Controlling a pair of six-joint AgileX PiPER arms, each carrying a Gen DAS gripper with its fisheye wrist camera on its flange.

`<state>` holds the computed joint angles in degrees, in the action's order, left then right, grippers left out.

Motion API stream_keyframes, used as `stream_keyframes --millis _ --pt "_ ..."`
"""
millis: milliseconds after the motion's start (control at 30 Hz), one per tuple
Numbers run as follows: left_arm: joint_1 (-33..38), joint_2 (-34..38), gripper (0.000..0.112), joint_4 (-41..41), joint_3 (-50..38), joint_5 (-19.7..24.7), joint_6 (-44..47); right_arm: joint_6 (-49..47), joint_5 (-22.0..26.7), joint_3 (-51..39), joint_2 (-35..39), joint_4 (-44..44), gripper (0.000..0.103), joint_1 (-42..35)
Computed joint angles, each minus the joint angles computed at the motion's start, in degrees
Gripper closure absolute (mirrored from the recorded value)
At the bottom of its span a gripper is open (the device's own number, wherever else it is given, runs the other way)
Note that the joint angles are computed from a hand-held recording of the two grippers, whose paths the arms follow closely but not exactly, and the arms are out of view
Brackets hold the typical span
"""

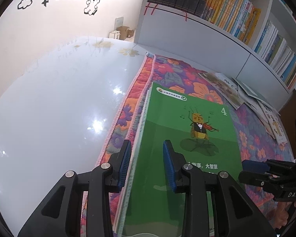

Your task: Organize books

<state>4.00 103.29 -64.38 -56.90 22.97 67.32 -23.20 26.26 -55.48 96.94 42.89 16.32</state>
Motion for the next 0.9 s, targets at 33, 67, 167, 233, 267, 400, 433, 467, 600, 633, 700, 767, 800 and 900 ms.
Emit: stream_keyframes --millis 33,67,167,233,267,400,433,467,600,633,700,767,800,900 --pt "-0.38 -0.35 0.083 0.12 -0.02 -0.02 -0.47 -3.50 0.42 0.43 0.12 3.61 0.055 -0.70" --pt "-0.73 -0.90 0.083 0.10 -0.01 0.04 -0.72 -4.73 0.27 0.77 0.03 4.94 0.055 -0.98" --pt "-2.62 -3.35 0.083 0.75 -0.10 -0.10 -2.34 -8.03 0.18 2.20 -2.47 7.57 0.055 -3.19" --pt "-4.06 -4.58 0.083 3.13 -1.02 0.30 -5.51 -9.29 0.85 3.37 -5.46 8.13 0.055 -5.96" --pt "-5.39 -5.53 0.083 4.79 -1.75 0.32 -7.94 -10.43 1.25 4.32 -7.86 8.24 0.055 -8.26" --pt "-11.09 -8.49 0.083 14.54 -4.60 -1.44 -20.43 -11.71 4.00 6.42 -15.46 5.42 0.055 -17.90" --pt "-12.84 -9.05 0.083 18.22 -6.08 -1.03 -25.09 -12.09 5.63 6.42 -16.82 5.27 0.055 -21.00" --pt "-13.73 -9.25 0.083 20.32 -7.13 -0.46 -27.74 -13.48 7.44 6.56 -17.92 6.09 0.055 -24.04" --pt "-19.10 -10.03 0.083 30.97 -14.74 3.41 -43.46 -20.76 18.61 5.46 -22.31 10.12 0.055 -42.14" --pt "-21.02 -10.01 0.083 34.51 -16.79 3.55 -48.45 -22.40 21.66 4.44 -23.19 10.75 0.055 -47.58" --pt "-25.82 -9.49 0.083 39.83 -20.91 2.72 -56.38 -25.56 26.82 2.24 -22.90 12.26 0.055 -55.79" --pt "-30.63 -7.89 0.080 44.08 -24.21 1.31 -62.89 -30.05 34.40 -0.58 -20.98 15.13 0.055 -65.48" --pt "-32.46 -6.82 0.080 45.01 -25.62 1.03 -64.78 -31.59 36.65 -1.67 -19.93 16.02 0.055 -69.12" --pt "-38.70 -1.21 0.080 45.08 -30.45 0.17 -67.83 -35.39 39.65 -4.73 -15.68 17.81 0.055 -77.90"
